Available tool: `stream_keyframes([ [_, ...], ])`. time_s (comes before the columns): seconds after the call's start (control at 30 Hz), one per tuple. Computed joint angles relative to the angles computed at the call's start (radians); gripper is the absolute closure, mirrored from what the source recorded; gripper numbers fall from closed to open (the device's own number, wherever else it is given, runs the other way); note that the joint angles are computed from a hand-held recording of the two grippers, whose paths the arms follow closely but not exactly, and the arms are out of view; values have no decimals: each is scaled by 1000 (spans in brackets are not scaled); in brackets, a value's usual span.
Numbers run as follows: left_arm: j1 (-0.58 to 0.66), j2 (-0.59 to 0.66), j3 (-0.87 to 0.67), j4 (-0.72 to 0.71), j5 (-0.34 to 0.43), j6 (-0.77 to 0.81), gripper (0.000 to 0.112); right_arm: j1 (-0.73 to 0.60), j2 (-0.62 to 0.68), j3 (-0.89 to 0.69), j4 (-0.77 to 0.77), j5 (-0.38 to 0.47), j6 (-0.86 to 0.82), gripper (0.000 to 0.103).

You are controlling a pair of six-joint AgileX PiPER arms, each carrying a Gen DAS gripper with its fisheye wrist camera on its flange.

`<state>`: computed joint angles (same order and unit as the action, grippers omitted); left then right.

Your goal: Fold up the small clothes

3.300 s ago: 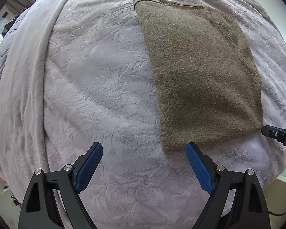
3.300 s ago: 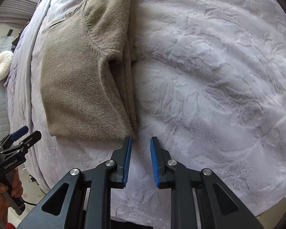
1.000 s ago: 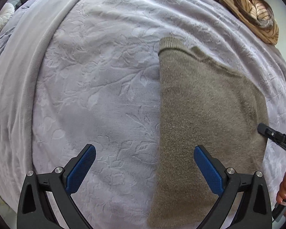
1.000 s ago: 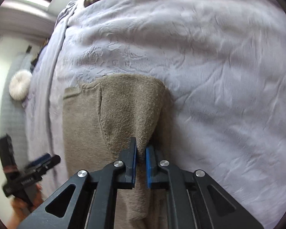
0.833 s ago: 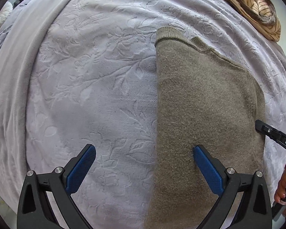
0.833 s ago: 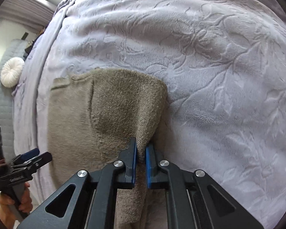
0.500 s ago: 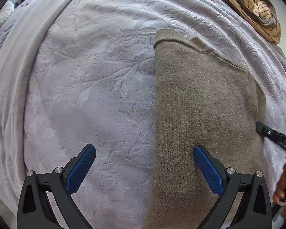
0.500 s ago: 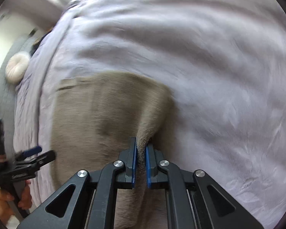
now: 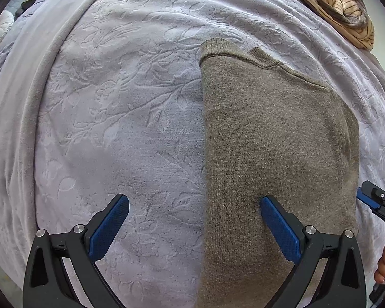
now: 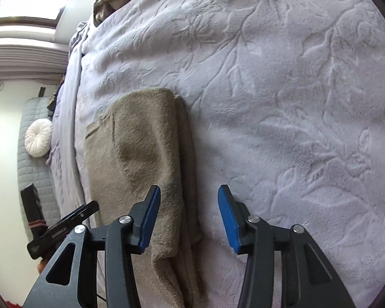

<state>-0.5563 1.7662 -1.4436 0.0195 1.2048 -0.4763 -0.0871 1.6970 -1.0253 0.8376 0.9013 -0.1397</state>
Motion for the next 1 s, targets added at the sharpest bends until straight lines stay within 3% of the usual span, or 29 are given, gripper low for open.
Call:
stream_keyframes([
  [0.23, 39, 8, 35, -69, -57, 76, 9, 8, 61, -21, 56, 19, -49, 49],
  [0.4, 134, 3, 93, -284, -113, 290, 9, -20, 90, -9, 117, 40, -121, 47],
  [0.67, 228, 88, 91, -546, -94, 532, 9, -78, 173, -12, 247, 144, -315, 45],
  [0.87, 174, 125, 53, -552, -85, 558, 9, -73, 274, -61, 354, 214, -417, 45],
  [1.0, 140, 138, 50, -514, -112, 539, 9, -13, 345, -128, 374, 203, -427, 45],
])
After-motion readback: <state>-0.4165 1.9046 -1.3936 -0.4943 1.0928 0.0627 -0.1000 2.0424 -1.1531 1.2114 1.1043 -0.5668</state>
